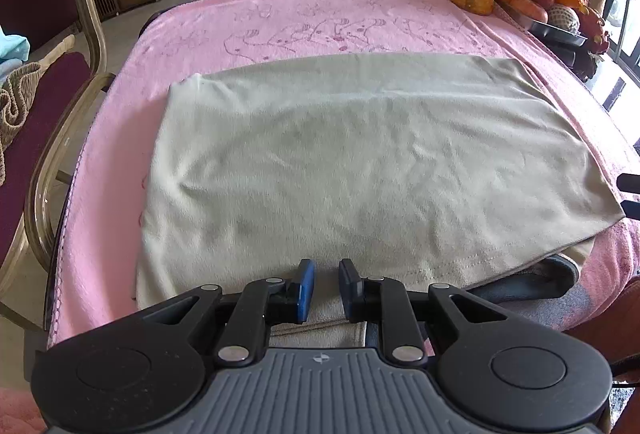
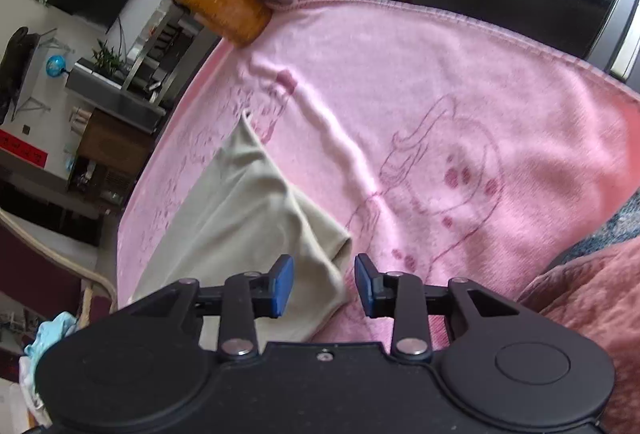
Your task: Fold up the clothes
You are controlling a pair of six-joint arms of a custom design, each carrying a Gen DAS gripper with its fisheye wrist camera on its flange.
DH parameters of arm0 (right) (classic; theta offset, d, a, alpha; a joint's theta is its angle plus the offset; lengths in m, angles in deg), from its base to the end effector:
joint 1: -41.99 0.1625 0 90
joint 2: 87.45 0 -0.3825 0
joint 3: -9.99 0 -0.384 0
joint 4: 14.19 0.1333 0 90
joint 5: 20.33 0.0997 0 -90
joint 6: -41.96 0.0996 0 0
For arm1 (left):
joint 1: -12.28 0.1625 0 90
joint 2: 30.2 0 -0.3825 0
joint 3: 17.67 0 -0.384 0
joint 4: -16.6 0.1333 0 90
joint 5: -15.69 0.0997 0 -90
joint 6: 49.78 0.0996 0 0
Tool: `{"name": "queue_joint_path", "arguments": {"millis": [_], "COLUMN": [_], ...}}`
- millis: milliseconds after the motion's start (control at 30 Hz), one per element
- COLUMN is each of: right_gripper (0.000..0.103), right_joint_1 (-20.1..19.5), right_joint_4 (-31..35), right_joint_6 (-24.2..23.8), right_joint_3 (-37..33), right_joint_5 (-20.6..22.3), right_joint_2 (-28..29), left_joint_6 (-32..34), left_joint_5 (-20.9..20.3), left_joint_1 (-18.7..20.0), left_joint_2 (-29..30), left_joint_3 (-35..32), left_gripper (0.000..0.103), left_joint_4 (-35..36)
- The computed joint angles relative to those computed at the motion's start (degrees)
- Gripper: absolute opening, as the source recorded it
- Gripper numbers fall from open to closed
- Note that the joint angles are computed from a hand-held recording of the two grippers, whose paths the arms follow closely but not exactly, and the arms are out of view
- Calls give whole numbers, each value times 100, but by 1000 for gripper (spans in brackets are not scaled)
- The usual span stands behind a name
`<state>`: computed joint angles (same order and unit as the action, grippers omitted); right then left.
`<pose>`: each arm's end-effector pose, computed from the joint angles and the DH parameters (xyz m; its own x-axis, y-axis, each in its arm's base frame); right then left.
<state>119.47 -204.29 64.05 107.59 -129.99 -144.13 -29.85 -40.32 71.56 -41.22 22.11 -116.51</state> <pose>-0.0396 -0.6385 0.2682 -0.7520 0.6386 -0.1632 0.4251 0.2806 -0.8606 -0.2611 -0.8093 -0.0044 -0.5679 0.5701 -0.5937 0.7324 0.6792 -0.0484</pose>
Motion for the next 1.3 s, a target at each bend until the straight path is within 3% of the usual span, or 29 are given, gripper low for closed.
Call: {"name": "queue_joint_path", "arguments": {"millis": [233,433,633,767,867,1033,1167,1300], "right_gripper": [33,33,32,32,32,32,32,25], "right_joint_1": [-66,-280,-584,-706,-661,-600,-672,-895], "right_joint_4": [-181,-203,-93,204,220,-537,-417,61], "right_joint_6": [77,217,754,734,558,489,452,974], "right_joint_3": [-258,-370,-80,-26,-104,-303,-344,-34], "right_joint_5": [-132,403,1338,1840,1743,1501,1786,2499], "right_joint_2": [188,251,5,-93,-33,322,316,25], "left_joint_6": [-4,-7,-37,-67,-68,-64,-55,-95], "left_joint_5": [13,13,-7,-22,-7,-6,-23,-46], "left_joint_1": [4,9,18,24,24,25,33,41], "left_joint_2": [6,28,53,72,79,76,69,75], "left_joint_3": [-10,-59,-119,-164,-162,-159,-147,-177], "left_gripper": [20,20,20,20,20,21,21,21], "left_joint_4": [31,79,135,176,146,144,134,172]}}
